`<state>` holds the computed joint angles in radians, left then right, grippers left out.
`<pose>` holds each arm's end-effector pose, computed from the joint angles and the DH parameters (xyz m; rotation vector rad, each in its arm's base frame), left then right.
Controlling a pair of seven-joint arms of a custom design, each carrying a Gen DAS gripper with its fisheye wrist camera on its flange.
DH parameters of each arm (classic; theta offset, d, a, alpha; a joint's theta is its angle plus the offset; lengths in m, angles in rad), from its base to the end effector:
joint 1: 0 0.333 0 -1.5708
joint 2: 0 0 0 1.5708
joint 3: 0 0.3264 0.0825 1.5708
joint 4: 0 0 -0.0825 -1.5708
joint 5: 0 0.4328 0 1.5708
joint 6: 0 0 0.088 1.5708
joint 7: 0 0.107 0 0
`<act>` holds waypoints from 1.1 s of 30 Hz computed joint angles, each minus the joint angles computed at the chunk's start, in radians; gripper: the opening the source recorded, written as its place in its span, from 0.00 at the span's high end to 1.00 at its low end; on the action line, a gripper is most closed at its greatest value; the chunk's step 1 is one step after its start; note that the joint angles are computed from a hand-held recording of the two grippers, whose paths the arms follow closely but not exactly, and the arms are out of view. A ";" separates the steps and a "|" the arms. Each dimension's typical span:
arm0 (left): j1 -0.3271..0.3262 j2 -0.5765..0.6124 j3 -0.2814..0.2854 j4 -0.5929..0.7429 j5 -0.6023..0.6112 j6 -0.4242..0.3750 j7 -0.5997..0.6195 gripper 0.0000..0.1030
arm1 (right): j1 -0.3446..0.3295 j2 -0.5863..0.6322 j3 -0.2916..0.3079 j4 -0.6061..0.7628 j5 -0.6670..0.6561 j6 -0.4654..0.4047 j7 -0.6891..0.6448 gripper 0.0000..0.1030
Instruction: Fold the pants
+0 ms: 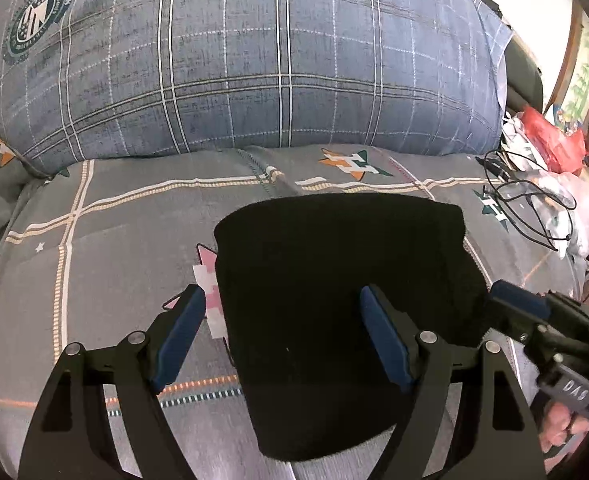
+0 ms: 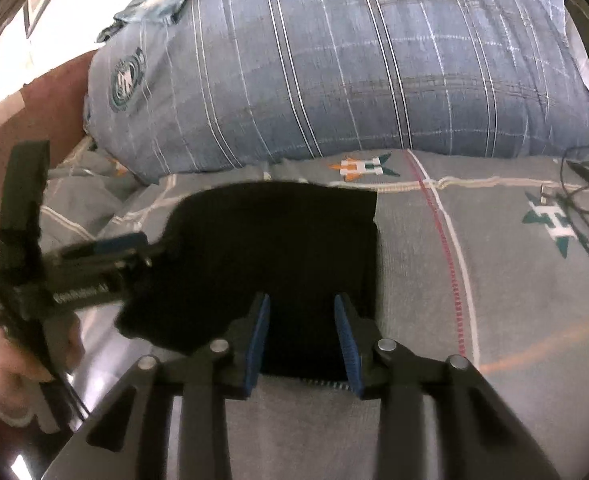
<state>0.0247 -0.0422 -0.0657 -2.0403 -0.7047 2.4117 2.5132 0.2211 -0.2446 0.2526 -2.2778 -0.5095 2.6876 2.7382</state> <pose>0.6202 -0.0296 0.4969 -1.3712 2.4377 -0.9649 0.4879 0.2753 0.5100 -1.4683 1.9755 -0.5151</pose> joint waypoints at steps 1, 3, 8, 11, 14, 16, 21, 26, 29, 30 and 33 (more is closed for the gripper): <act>0.000 -0.003 0.000 -0.001 -0.002 0.001 0.000 0.23 | -0.002 -0.012 0.001 -0.008 -0.005 0.008 0.010 0.65; 0.002 -0.006 0.003 0.001 -0.006 -0.009 -0.006 0.23 | -0.013 -0.032 0.010 -0.023 -0.018 0.023 0.041 0.59; 0.004 -0.007 0.006 0.007 -0.002 -0.022 -0.021 0.23 | -0.037 -0.050 0.026 -0.043 -0.012 0.050 0.090 0.52; 0.006 -0.002 0.007 0.014 -0.002 -0.029 -0.034 0.23 | -0.044 -0.049 0.032 -0.042 -0.005 0.047 0.088 0.50; 0.010 0.009 0.006 0.026 0.005 -0.043 -0.055 0.21 | -0.048 -0.044 0.034 -0.041 -0.002 0.056 0.092 0.41; 0.015 0.016 0.006 0.036 0.002 -0.062 -0.062 0.20 | -0.052 -0.040 0.033 -0.040 -0.001 0.068 0.095 0.40; 0.022 0.024 0.000 0.038 0.005 -0.051 -0.065 0.20 | -0.049 -0.022 0.025 -0.026 0.005 0.056 0.080 0.39; 0.028 0.029 -0.002 0.043 0.004 -0.057 -0.066 0.20 | -0.045 -0.014 0.015 -0.028 0.013 0.067 0.078 0.38; 0.029 0.028 -0.004 0.042 0.004 -0.059 -0.063 0.20 | -0.041 -0.006 0.013 -0.019 0.013 0.061 0.070 0.38; 0.029 0.027 -0.005 0.040 0.005 -0.053 -0.068 0.20 | -0.042 -0.001 0.013 -0.012 0.008 0.059 0.070 0.38; 0.030 0.029 -0.004 0.039 0.005 -0.054 -0.068 0.20 | -0.044 0.010 0.013 0.002 -0.012 0.046 0.088 0.36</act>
<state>0.0548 -0.0131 -0.0694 -2.0016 -0.7001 2.3576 2.4457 0.1768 -0.2346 0.2651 -2.2758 -0.5213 2.7331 2.8265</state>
